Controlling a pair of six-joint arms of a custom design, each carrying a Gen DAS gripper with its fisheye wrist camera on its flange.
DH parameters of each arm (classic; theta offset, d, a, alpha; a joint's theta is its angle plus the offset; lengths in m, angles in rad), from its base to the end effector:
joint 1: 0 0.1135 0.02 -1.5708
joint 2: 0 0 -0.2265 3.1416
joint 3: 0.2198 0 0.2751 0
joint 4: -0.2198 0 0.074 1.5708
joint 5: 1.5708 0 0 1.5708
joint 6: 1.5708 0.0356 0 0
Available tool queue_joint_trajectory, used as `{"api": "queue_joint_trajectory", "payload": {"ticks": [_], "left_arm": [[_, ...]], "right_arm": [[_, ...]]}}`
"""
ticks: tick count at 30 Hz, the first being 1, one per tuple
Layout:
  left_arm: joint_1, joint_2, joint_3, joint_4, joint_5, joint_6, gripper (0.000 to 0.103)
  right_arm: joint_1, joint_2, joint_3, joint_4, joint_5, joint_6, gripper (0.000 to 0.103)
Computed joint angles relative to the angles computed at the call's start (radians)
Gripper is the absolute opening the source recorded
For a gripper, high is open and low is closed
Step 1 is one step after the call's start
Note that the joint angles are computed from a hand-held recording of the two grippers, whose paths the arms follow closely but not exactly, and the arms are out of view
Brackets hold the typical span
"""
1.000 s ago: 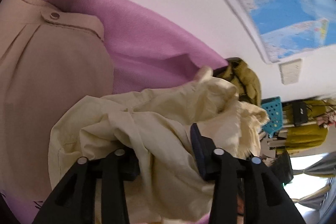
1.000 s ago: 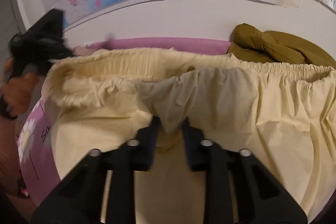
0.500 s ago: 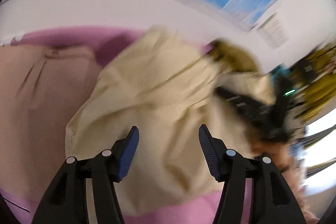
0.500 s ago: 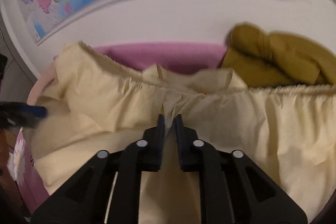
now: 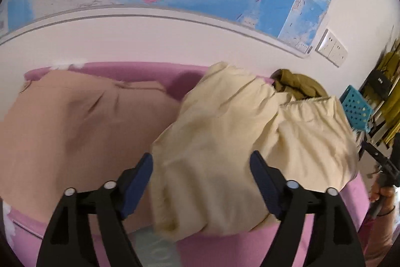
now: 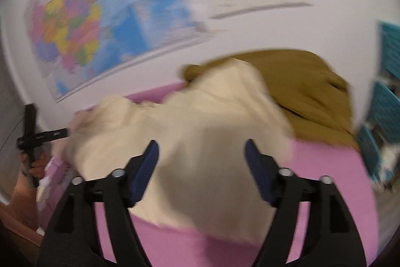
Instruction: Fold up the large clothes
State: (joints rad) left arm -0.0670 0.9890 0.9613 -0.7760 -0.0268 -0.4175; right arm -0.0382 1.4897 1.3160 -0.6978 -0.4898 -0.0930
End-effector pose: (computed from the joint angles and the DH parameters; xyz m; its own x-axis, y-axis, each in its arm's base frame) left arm 0.2412 -0.0152 0.2764 -0.6762 -0.3609 -0.6423 -0.2470 0.9324 -0.2638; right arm 0.3447 0.0036 0.2713 -0.7365 -0.0538 -0.6743 -0.3387 0.8922 0.2987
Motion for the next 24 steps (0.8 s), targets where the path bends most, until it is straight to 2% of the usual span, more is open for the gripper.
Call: {"api": "queue_joint_trajectory", "payload": {"ticks": [4,7,8,9,10,11,12,15,18,19,20,22,23,24], "left_arm": [[0.002,0.003,-0.066,0.003,0.047,0.027,0.081],[-0.038,0.047,-0.092,0.060,0.023,0.016,0.080],[-0.036,0.042,-0.107,0.078,0.031,0.014,0.068],[-0.035,0.046,-0.114,0.096,0.045,0.006,0.051],[-0.027,0.052,-0.110,0.099,0.065,-0.011,0.045],[-0.018,0.048,-0.108,0.092,0.085,-0.027,0.029],[-0.013,0.032,-0.112,0.085,0.105,-0.041,0.021],[0.017,-0.053,-0.123,0.055,0.207,-0.094,0.014],[0.036,-0.174,-0.155,0.014,0.316,-0.149,0.012],[0.031,-0.208,-0.171,0.005,0.334,-0.171,0.012],[0.025,-0.244,-0.196,-0.001,0.350,-0.194,0.012],[0.001,-0.326,-0.296,0.016,0.378,-0.262,0.012],[0.000,-0.341,-0.329,0.017,0.389,-0.272,0.012],[0.007,-0.336,-0.381,0.043,0.420,-0.300,0.013]], "right_arm": [[-0.094,-0.008,-0.103,-0.033,-0.047,-0.025,0.078],[-0.098,0.025,-0.154,0.008,-0.052,-0.031,0.075],[-0.106,0.044,-0.154,0.021,-0.083,-0.024,0.065],[-0.124,0.061,-0.144,0.028,-0.123,-0.010,0.032],[-0.136,0.074,-0.126,0.036,-0.155,0.014,0.018],[-0.171,0.092,-0.096,0.018,-0.231,0.028,0.011],[-0.192,0.087,-0.084,0.008,-0.263,0.028,0.008],[-0.248,0.038,-0.030,-0.070,-0.352,0.004,0.005],[-0.332,-0.046,0.002,-0.094,-0.450,0.026,0.005],[-0.357,-0.063,0.008,-0.102,-0.453,0.015,0.005],[-0.391,-0.081,0.010,-0.114,-0.420,-0.015,0.005],[-0.436,-0.023,0.040,-0.197,-0.433,-0.064,0.005],[-0.449,0.013,0.048,-0.235,-0.394,-0.094,0.006],[-0.436,0.039,0.036,-0.255,-0.288,-0.127,0.006]]}}
